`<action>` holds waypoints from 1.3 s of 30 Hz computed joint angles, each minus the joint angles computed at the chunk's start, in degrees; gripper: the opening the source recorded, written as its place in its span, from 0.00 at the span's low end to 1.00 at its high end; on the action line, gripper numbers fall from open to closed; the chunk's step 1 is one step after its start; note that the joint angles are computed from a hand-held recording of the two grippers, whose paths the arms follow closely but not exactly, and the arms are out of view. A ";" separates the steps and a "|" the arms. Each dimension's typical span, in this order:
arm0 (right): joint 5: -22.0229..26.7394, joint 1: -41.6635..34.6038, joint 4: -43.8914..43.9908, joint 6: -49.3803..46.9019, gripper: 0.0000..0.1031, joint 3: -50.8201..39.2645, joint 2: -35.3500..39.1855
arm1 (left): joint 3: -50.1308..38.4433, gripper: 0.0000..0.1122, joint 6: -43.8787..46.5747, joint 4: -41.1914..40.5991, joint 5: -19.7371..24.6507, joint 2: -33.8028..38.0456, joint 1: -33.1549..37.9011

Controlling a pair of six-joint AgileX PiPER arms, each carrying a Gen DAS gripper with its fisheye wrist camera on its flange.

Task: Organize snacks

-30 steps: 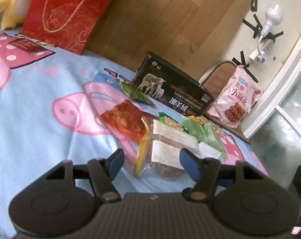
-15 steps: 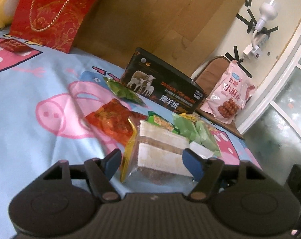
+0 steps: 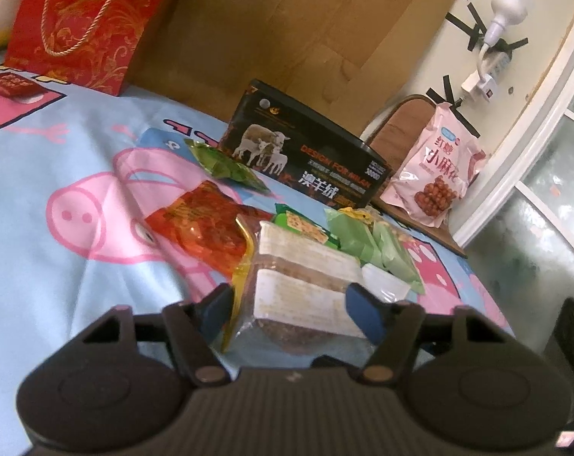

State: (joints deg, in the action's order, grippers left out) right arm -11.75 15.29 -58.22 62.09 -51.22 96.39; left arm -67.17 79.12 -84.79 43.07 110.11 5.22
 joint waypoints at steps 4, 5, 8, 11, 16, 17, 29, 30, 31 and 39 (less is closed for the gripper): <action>1.70 1.69 4.48 -5.96 0.62 -1.00 0.70 | 0.21 0.42 1.52 -0.46 1.52 0.17 0.28; 2.13 2.02 8.87 -10.51 0.57 -0.82 0.66 | 0.61 0.41 2.44 -1.06 1.60 -0.02 0.32; 1.40 1.40 12.01 -12.61 0.49 -0.30 0.57 | 1.38 0.40 4.30 -2.34 1.94 -0.39 0.37; 0.83 1.19 13.61 -13.79 0.48 0.12 0.36 | 1.63 0.40 4.97 -2.92 2.16 -0.45 0.40; 0.24 1.72 22.17 -22.64 0.48 0.94 0.07 | 2.55 0.40 7.34 -4.77 2.73 -0.81 0.62; 0.01 1.83 24.22 -24.73 0.48 1.20 -0.02 | 2.92 0.40 8.18 -5.34 2.81 -0.99 0.67; -0.54 2.43 31.83 -32.22 0.48 1.97 -0.41 | 3.10 0.40 9.06 -6.11 3.19 -0.89 0.83; -0.54 2.46 31.82 -32.12 0.48 2.02 -0.46 | 3.10 0.40 9.15 -6.10 3.15 -0.91 0.84; -0.55 2.47 32.08 -32.49 0.48 2.04 -0.46 | 3.08 0.40 9.18 -6.08 3.15 -0.90 0.86; -0.75 2.44 32.30 -32.77 0.48 2.10 -0.41 | 3.19 0.40 9.44 -6.24 3.13 -0.96 0.82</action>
